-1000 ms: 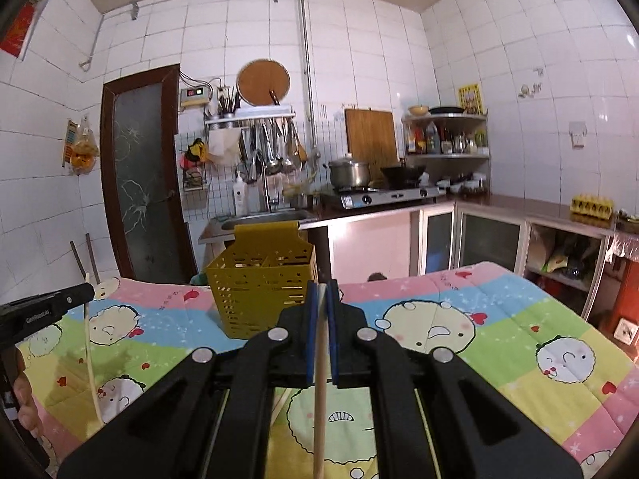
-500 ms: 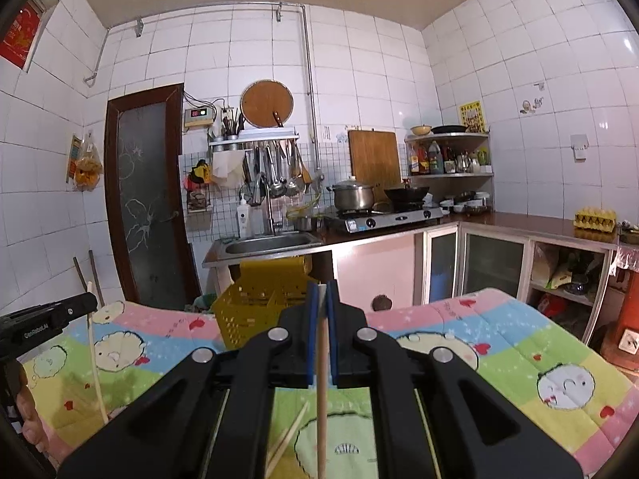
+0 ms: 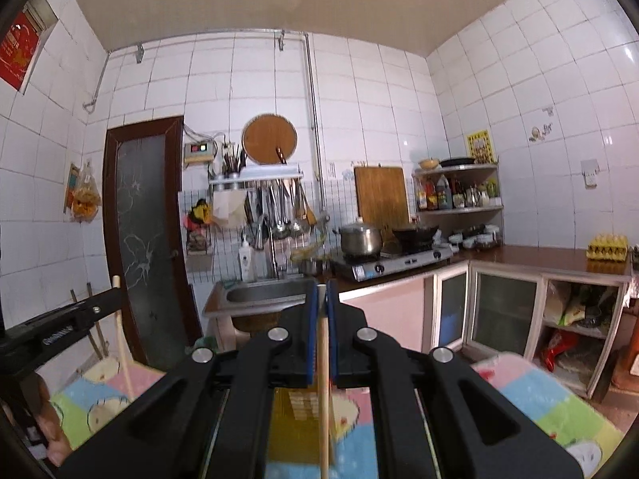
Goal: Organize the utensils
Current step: 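Lift both held chopsticks and carry them over the olive-green slotted holder, then open both tools to drop the chopsticks into the slotted holder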
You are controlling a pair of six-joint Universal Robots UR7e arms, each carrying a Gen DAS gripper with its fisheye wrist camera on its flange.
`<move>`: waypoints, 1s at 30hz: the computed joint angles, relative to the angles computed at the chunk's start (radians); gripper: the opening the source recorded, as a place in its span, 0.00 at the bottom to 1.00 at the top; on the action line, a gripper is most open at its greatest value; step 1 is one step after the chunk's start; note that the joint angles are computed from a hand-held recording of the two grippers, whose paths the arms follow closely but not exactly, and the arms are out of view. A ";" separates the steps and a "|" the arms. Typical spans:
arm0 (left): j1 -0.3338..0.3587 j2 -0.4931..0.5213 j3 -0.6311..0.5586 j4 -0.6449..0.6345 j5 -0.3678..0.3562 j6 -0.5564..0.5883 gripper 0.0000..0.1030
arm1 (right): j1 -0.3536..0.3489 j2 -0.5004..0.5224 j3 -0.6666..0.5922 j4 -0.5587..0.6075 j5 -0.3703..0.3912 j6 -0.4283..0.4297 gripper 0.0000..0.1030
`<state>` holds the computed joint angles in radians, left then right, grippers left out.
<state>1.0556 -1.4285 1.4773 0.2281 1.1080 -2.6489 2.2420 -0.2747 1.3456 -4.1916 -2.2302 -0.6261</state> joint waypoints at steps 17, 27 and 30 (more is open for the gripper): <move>0.116 0.347 -0.344 -0.043 0.085 -0.006 0.04 | -0.077 0.179 -0.440 0.277 0.054 -0.004 0.05; 0.155 0.316 -0.314 0.007 0.021 -0.025 0.84 | -0.125 0.117 -0.267 0.361 -0.048 0.125 0.64; 0.140 0.232 -0.232 -0.035 0.001 0.001 0.95 | -0.111 0.061 -0.154 0.311 -0.102 0.153 0.66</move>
<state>1.1955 -1.1961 1.2455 0.1930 1.1091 -2.6477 2.1310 -0.2139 1.1914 -3.8807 -2.3324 -0.4730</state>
